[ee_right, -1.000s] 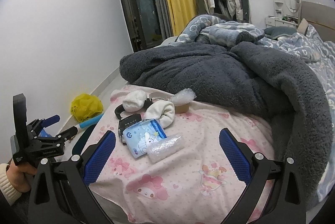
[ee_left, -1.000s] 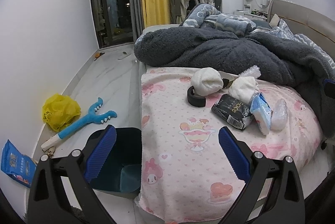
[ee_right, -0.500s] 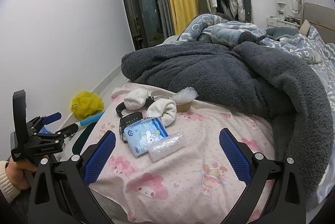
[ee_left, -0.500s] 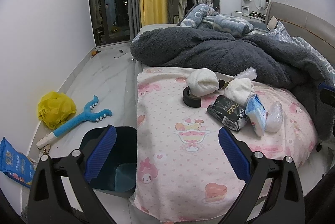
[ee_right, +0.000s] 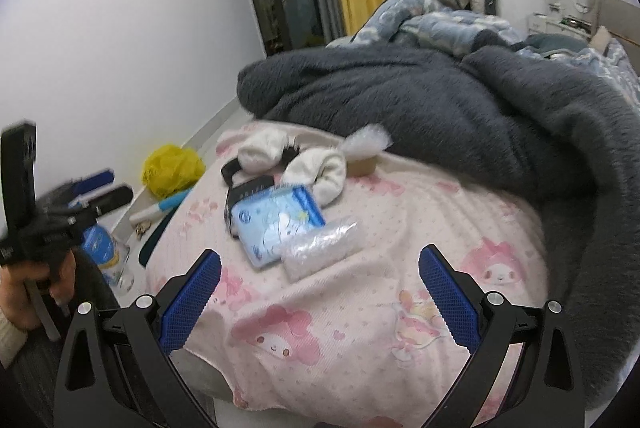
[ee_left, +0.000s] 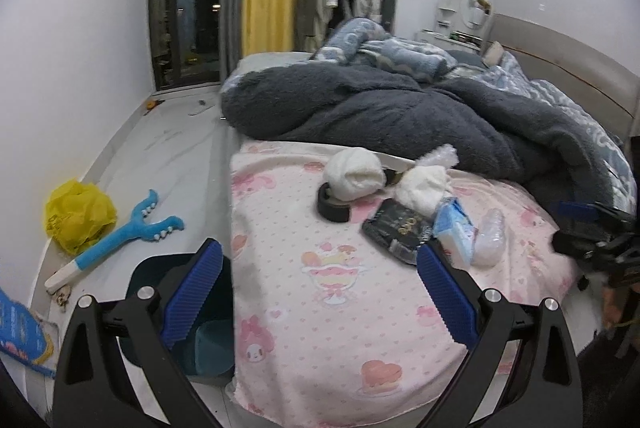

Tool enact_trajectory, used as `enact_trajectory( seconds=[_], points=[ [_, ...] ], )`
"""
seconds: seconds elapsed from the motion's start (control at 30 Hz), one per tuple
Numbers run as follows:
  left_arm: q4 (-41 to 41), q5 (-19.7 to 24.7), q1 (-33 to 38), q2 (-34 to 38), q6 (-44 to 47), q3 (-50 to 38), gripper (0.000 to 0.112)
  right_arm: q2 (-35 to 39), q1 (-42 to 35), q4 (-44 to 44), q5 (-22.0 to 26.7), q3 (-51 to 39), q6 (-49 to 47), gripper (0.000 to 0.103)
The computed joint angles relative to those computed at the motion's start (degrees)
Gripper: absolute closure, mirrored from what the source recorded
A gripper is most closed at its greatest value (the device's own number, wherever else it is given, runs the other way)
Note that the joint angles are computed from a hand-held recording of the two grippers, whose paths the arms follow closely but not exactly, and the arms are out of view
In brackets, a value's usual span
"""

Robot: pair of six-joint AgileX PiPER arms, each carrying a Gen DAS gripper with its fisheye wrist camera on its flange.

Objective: Collect trash
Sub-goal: 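Grasp the bubble-wrap roll with the right tool while the left tool grasps the blue wipe pack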

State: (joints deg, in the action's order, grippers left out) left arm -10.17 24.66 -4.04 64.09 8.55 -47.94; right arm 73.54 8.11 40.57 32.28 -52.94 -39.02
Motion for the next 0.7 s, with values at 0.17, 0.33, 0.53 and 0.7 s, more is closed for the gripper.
enact_trajectory(
  seconds=[0.17, 0.33, 0.53, 0.7],
  points=[
    [-9.42, 1.77, 0.41, 3.64, 11.82, -2.64, 0.015, 4.00, 0.21, 2.83, 0.61, -1.75, -6.78, 0.003],
    [-17.86, 5.58, 1.26, 7.06, 20.70, -5.41, 0.028, 7.77, 0.61, 3.09, 1.06, -3.90, -10.84, 0.003],
    [-21.42, 9.55, -0.38, 10.97, 24.88, -8.95, 0.036, 10.32, 0.21, 3.36, 2.42, -5.77, -14.42, 0.003],
    [-21.72, 12.69, -2.27, 15.39, 24.79, -12.70, 0.051, 12.16, 0.51, 2.86, 3.38, -7.39, -15.82, 0.003]
  ],
)
